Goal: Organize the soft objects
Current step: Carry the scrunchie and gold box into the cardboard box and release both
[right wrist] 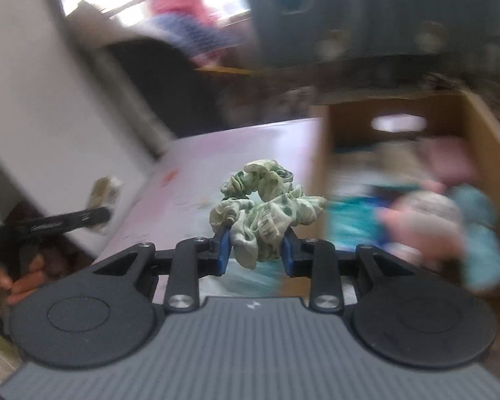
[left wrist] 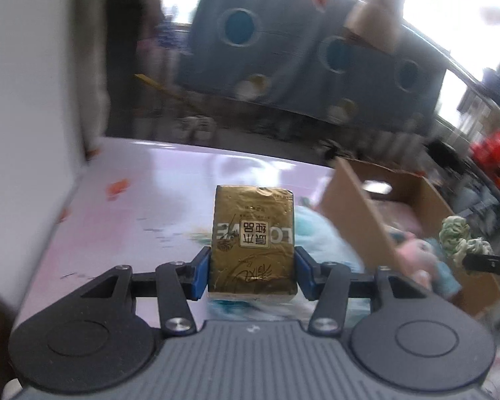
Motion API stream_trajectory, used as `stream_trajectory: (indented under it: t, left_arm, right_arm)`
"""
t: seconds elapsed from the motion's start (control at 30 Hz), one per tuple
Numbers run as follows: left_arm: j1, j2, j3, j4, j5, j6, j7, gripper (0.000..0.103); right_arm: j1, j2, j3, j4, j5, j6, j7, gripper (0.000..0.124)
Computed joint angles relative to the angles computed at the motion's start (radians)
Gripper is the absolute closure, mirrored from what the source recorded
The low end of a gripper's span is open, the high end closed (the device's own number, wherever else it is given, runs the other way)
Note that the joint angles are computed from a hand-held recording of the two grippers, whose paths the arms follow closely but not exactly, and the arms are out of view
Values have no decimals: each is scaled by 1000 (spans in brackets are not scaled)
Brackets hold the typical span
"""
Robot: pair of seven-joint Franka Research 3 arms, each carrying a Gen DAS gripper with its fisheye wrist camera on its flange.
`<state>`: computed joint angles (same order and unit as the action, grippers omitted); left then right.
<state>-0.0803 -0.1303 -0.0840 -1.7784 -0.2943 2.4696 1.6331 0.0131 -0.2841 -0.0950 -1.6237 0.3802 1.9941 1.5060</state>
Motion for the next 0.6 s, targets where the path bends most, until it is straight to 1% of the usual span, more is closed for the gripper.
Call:
stream_trajectory:
  t: [0.1, 0.17, 0.3, 0.33, 0.4, 0.43, 0.47, 0.53, 0.6]
  left_arm:
    - [-27, 14, -27, 17, 0, -4, 16, 51]
    - [-43, 32, -43, 37, 10, -11, 11, 51]
    - [-72, 67, -76, 70, 48, -24, -11, 50]
    - [-78, 75, -83, 79, 58, -28, -15, 50]
    - [-90, 107, -97, 114, 87, -39, -23, 50]
    - [-95, 114, -103, 121, 99, -43, -24, 50]
    - [-100, 123, -109, 133, 109, -48, -23, 50]
    - [-110, 149, -121, 166, 122, -68, -19, 50]
    - [-120, 185, -132, 214, 132, -97, -13, 50]
  right_arm:
    - [-43, -30, -38, -38, -23, -51, 22, 94]
    - [-66, -25, -58, -38, -35, -100, 19, 93]
    - [-97, -20, -65, -69, -68, -130, -10, 92]
    - [-101, -13, -66, -76, -68, -130, -19, 91]
    - [-106, 21, -67, -58, -70, -157, -41, 89]
    - [-107, 42, -63, -41, -74, -169, -44, 86]
    - [-108, 60, -65, -24, -70, -193, -58, 79]
    - [-112, 81, -69, -16, -48, -212, -76, 72]
    - [-119, 72, -76, -23, -10, -205, -95, 70]
